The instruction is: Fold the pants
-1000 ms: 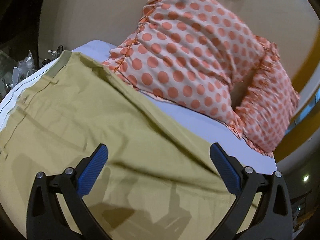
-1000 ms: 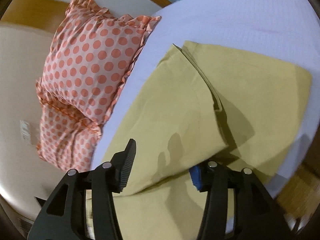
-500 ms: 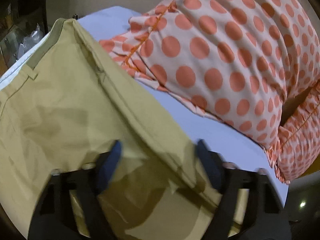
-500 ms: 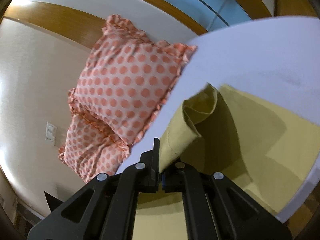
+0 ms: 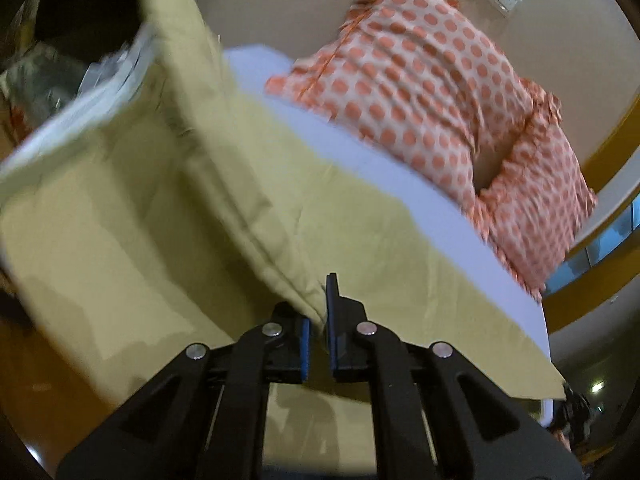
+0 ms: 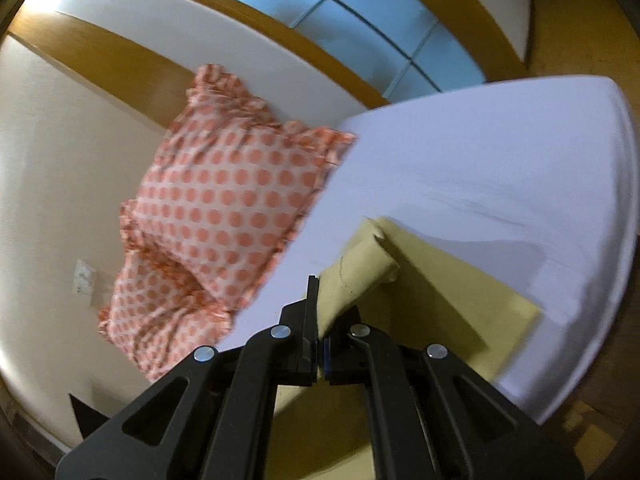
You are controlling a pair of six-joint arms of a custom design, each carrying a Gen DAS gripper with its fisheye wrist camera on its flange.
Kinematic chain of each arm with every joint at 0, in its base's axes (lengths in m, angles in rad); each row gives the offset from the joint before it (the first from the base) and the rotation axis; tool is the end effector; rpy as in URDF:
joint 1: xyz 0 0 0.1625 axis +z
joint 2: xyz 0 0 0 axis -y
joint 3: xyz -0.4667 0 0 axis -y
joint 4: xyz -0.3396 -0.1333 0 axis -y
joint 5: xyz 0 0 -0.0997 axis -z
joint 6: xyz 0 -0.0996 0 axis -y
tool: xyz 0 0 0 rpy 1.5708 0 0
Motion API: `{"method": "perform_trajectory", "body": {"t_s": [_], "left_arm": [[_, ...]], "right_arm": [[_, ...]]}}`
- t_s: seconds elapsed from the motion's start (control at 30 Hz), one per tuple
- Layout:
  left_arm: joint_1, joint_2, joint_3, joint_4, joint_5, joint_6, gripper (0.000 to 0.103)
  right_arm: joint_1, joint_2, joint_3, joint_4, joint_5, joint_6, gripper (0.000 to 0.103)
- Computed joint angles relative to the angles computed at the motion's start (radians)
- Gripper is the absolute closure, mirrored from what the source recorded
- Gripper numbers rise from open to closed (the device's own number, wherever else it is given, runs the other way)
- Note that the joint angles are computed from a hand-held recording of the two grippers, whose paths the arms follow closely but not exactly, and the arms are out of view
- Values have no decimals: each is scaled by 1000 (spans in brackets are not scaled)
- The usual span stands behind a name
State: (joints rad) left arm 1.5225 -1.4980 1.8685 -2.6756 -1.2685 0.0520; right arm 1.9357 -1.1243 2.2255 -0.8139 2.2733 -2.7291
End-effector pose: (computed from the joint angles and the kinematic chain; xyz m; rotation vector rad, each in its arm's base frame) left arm 0.1392 -0.4955 0.5012 -0.0223 2.6685 -1.0238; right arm 0.2071 -0.3489 0.1635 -0.6849 -2.2860 1.9113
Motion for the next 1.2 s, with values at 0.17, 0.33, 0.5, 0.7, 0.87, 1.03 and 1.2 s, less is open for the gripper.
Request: {"method": "perform_trajectory", "body": {"t_s": [0.17,0.33,0.5,0.7,0.87,1.03,1.2], "left_arm": [[29,-60,110,-49,-24,-8,96],[52,-71,146,-79,-45,16,92],[77,-107,181,-128,-71,53,81],[94,-132,203,-157,-83,60,70],[96,-156,233,-276,-27,50,59],[122,-153,211,-290,-15,30,58],[149,-139,195,-291,-31,23,56]], "right_arm": [[-27,13,51,-20,16,48,101],[10,24,34,64,106,63,94],[98,30,93,-132,335,-41,30],[58,46,122,-198,314,-102,32],[68,118,97,-275,312,-267,36],[29,172,130,-325,120,-248,85],[42,200,99,-402,127,-399,99]]}}
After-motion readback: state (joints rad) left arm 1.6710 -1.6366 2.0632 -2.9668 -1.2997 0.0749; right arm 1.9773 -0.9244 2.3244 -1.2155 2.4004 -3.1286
